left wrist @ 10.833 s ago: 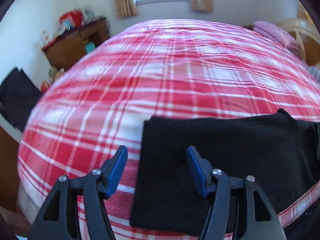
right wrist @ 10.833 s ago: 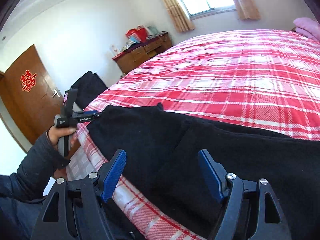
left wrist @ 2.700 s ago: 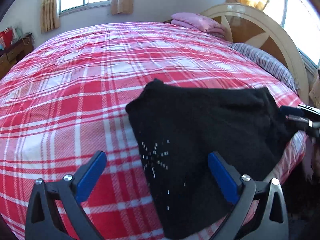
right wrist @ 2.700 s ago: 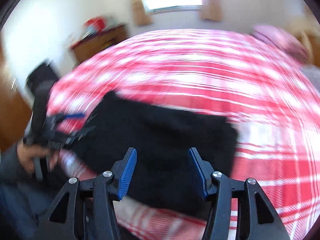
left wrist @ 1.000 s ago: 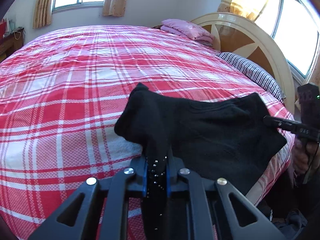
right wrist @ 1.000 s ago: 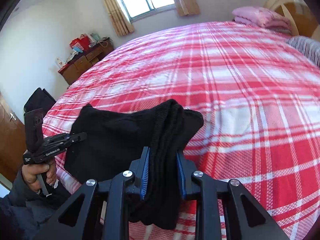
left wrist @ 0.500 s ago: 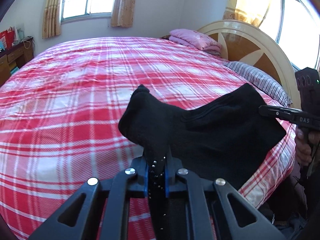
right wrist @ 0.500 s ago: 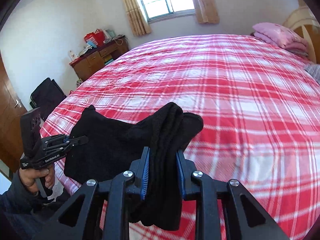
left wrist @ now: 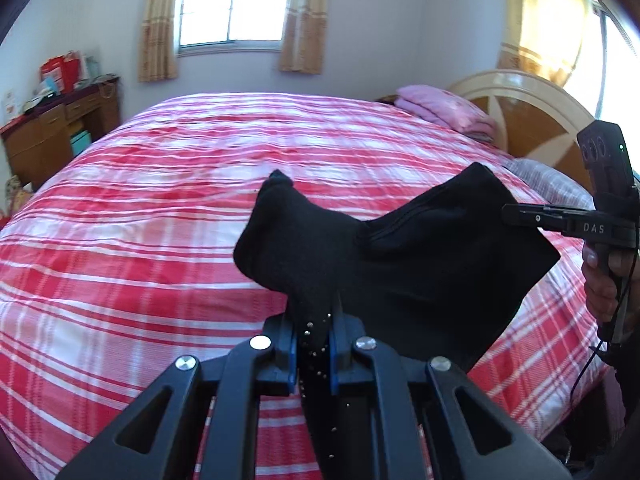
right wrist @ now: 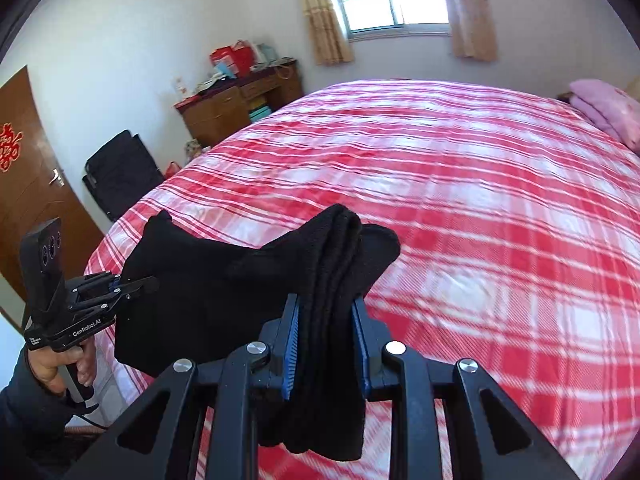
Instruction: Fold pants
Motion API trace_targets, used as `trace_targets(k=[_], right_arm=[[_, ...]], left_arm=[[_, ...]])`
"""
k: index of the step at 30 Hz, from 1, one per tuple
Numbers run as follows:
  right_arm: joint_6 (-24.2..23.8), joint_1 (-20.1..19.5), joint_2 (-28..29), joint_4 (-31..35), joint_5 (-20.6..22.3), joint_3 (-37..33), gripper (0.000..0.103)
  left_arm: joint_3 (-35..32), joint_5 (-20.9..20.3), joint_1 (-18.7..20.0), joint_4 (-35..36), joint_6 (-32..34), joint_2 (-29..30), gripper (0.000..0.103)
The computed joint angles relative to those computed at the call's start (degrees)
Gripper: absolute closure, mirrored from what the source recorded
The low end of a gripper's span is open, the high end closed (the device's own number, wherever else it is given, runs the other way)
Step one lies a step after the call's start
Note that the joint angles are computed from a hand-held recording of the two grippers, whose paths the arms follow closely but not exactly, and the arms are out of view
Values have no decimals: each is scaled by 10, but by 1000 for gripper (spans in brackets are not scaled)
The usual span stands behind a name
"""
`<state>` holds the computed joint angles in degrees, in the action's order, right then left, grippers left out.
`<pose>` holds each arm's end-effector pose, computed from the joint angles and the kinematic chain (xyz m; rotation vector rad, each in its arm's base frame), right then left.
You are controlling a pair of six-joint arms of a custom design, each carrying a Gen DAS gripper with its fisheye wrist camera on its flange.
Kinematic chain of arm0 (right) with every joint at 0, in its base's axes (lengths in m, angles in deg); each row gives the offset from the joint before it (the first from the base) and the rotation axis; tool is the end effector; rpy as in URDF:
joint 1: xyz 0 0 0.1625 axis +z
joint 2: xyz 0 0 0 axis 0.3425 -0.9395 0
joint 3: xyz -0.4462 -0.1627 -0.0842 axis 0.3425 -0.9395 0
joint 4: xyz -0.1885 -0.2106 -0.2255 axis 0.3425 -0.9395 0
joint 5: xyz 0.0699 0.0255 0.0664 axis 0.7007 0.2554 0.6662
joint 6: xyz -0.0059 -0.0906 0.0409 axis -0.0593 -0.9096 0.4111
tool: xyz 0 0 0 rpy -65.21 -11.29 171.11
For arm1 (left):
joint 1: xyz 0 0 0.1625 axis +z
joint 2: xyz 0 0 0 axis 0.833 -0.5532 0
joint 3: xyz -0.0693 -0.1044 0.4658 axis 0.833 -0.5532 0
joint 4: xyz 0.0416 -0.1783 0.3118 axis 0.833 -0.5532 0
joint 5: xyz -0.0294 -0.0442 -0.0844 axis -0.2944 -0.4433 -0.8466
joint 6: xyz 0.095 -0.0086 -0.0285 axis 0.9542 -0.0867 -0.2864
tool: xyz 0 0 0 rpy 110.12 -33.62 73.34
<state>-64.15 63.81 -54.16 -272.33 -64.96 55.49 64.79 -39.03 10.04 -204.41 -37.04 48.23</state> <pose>0.0398 -0.7385 0.2782 0.5152 -2.4780 1.0271 -0.1702 -0.8029 0.1182 1.0158 2.5059 -0.8037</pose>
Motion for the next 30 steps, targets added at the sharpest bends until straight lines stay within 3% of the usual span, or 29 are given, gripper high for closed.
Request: trace_targets(k=[16, 26, 27, 30], right_arm=[[1, 36, 153, 201, 28, -280, 78], [36, 23, 229, 316, 26, -428, 78], [40, 20, 233, 326, 28, -436, 78], [48, 14, 238, 340, 25, -448, 76]], left_arm=[[-105, 73, 35, 18, -7, 18, 91], [-167, 109, 54, 67, -17, 48, 91], [-168, 112, 55, 73, -18, 50, 90], [-171, 138, 55, 72, -15, 59, 76]])
